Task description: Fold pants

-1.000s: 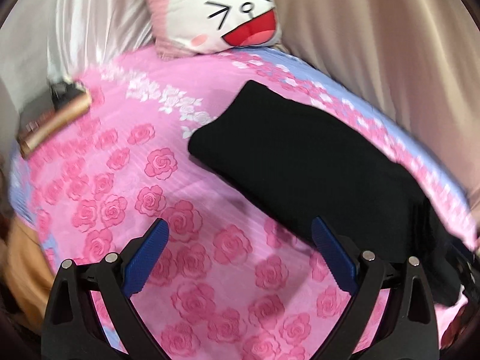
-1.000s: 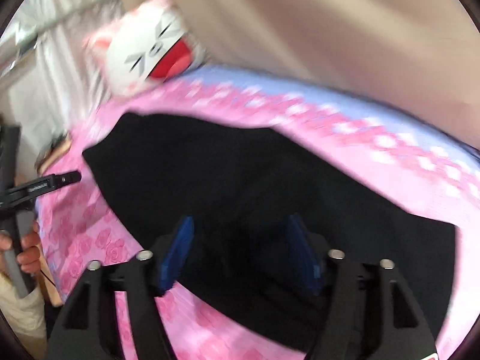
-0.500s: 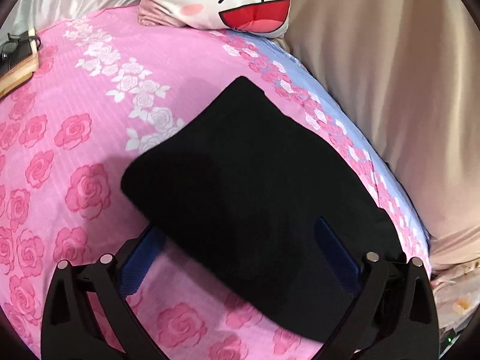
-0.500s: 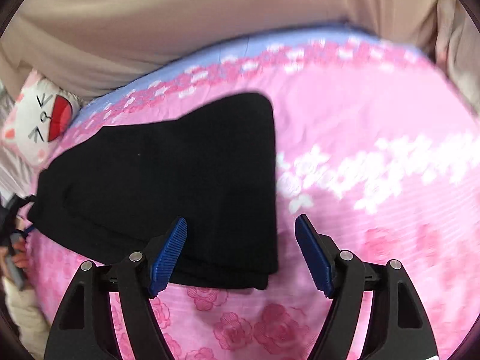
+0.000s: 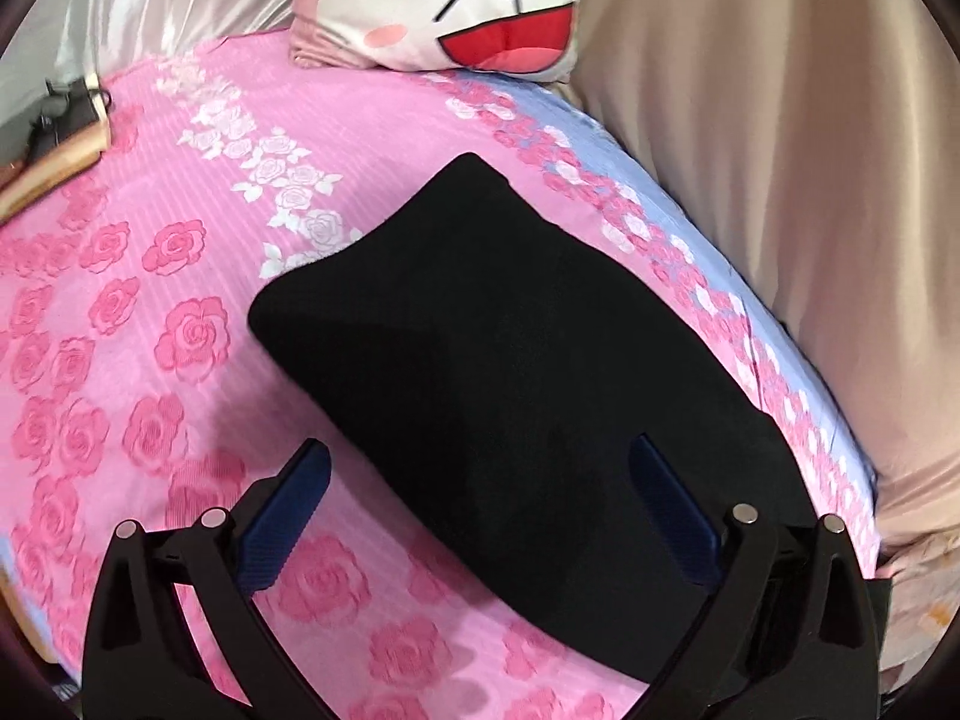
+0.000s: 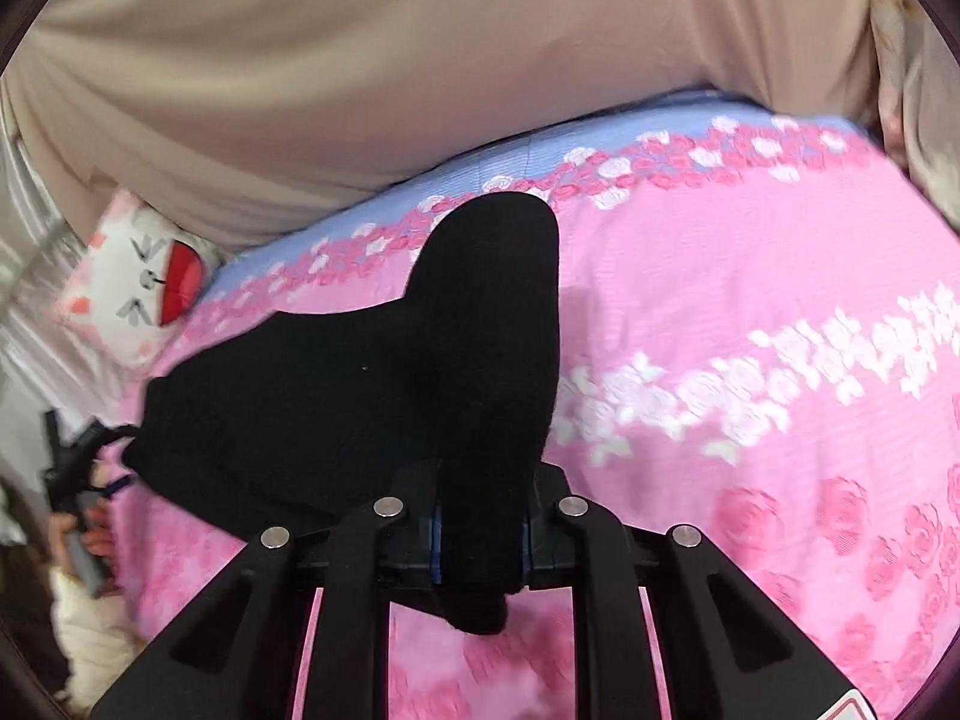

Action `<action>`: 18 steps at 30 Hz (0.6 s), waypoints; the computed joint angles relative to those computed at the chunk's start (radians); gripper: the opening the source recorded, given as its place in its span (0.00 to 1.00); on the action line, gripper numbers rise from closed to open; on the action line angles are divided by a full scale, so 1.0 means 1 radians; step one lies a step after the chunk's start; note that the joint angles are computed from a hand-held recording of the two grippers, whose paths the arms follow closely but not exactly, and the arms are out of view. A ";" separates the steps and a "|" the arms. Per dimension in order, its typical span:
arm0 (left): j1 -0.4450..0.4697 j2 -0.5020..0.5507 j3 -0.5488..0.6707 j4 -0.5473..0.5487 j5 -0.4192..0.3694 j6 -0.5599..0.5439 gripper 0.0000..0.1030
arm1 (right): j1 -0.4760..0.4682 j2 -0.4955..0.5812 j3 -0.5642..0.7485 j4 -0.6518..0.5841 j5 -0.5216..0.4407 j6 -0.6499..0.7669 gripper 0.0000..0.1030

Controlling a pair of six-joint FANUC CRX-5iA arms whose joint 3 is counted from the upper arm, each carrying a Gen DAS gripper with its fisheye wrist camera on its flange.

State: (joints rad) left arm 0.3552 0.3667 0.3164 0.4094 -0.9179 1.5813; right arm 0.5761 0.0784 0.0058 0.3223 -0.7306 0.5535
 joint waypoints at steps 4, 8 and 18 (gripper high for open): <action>-0.033 -0.039 -0.034 0.002 -0.013 -0.039 0.95 | -0.011 -0.056 -0.062 0.074 -0.080 -0.040 0.14; -0.078 -0.090 -0.089 -0.009 -0.014 -0.069 0.95 | -0.053 -0.143 -0.163 0.100 -0.127 -0.092 0.16; -0.221 -0.141 -0.066 -0.284 -0.001 0.031 0.95 | 0.133 -0.112 -0.198 0.474 -0.197 -0.199 0.63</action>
